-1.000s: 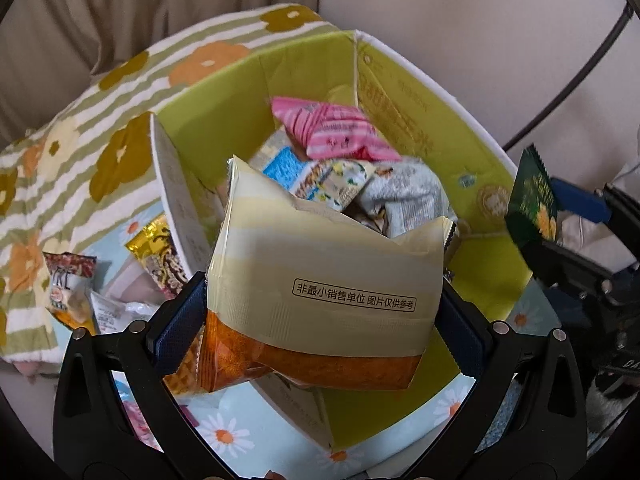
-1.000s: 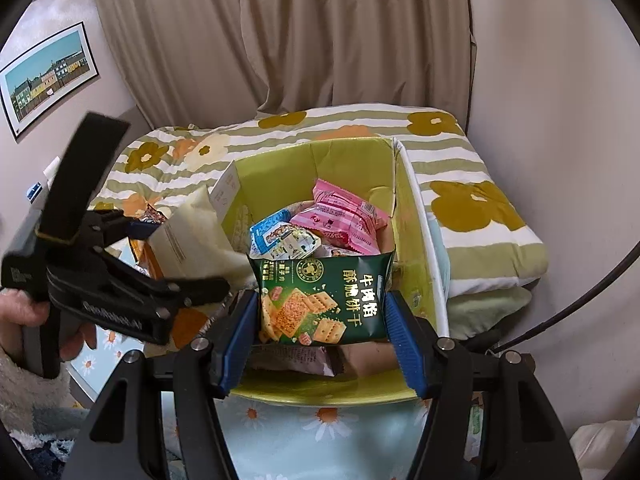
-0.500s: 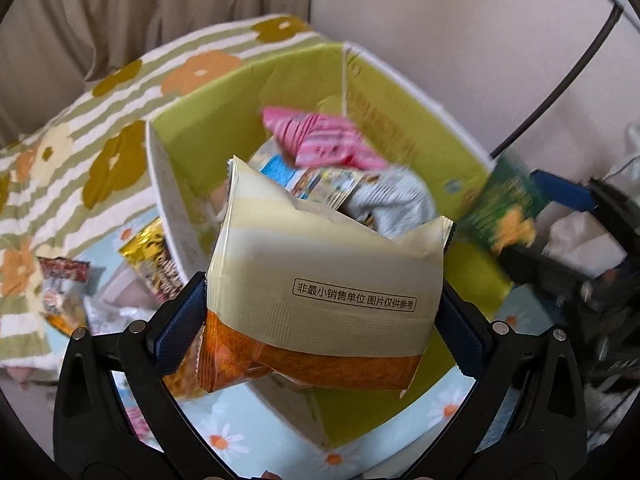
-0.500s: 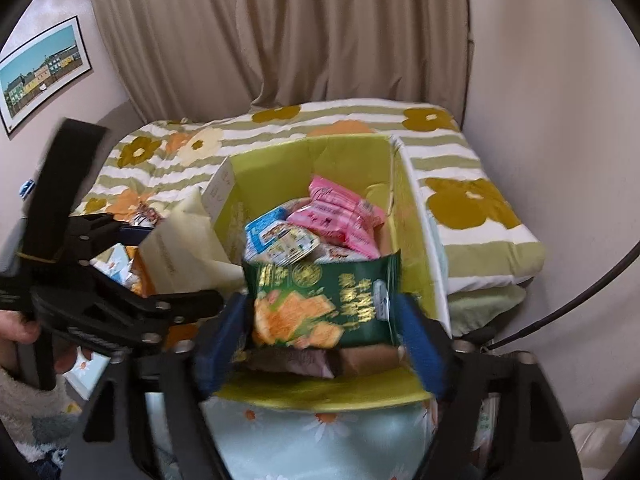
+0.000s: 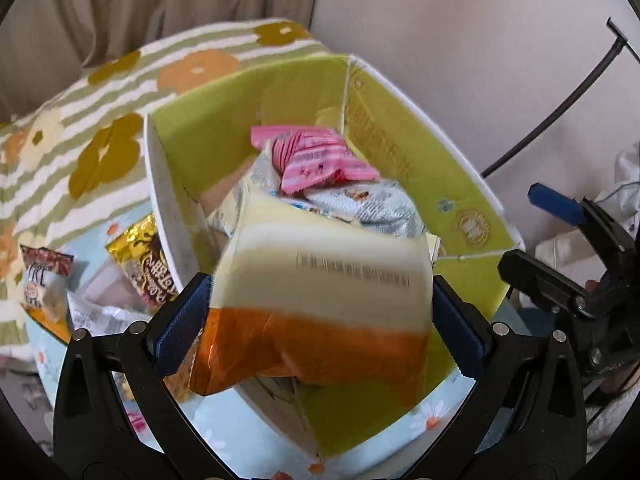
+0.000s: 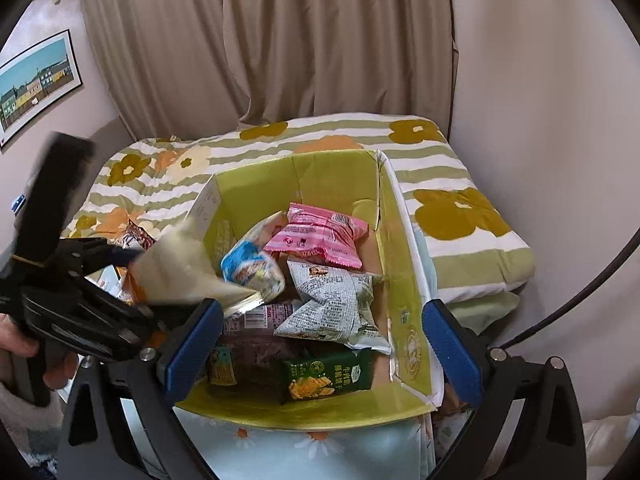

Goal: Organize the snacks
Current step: 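Carry the bread bag and green cracker pack into the yellow box, open both tools, then withdraw both tools from the box toward the remaining snacks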

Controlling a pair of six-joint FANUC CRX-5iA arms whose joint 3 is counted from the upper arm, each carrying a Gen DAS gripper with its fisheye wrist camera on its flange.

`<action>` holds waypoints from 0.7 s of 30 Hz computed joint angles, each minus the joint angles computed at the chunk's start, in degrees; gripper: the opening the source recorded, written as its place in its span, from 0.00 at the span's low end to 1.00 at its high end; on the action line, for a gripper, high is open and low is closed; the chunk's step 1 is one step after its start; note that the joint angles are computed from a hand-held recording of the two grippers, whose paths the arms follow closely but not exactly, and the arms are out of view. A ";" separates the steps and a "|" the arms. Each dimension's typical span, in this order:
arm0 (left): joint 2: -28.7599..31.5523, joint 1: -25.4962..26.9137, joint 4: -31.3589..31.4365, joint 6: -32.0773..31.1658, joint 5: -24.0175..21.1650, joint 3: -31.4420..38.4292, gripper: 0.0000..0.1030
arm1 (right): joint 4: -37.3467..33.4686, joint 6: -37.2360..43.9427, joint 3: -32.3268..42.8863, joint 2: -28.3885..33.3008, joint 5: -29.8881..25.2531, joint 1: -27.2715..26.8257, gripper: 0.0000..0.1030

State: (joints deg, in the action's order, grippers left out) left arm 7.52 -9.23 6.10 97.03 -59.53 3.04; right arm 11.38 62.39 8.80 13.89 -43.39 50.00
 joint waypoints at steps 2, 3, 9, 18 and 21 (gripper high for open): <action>0.47 -1.12 -3.28 1.01 0.09 1.15 0.99 | -0.06 -0.59 -0.85 -0.56 1.32 -0.16 0.96; 1.44 -0.93 -2.50 0.67 -1.67 1.88 0.99 | -0.30 -0.71 -1.07 -0.67 1.65 -0.27 0.96; -2.94 -1.73 -4.01 1.69 5.41 -1.27 0.99 | -0.69 -0.48 -0.10 -0.18 -1.18 -0.40 0.96; -0.63 -2.43 -7.05 3.61 -0.69 1.45 0.99 | -0.30 -1.77 -1.30 -1.16 -1.33 -0.26 0.96; -2.02 -2.53 -7.94 5.03 -0.99 1.12 0.99 | -0.21 -1.44 -1.10 -1.47 -1.70 -0.15 0.96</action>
State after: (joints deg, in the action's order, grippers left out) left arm 5.51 -11.77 -1.84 102.06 -60.52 4.16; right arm 11.17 60.95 7.70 12.42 -45.09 49.85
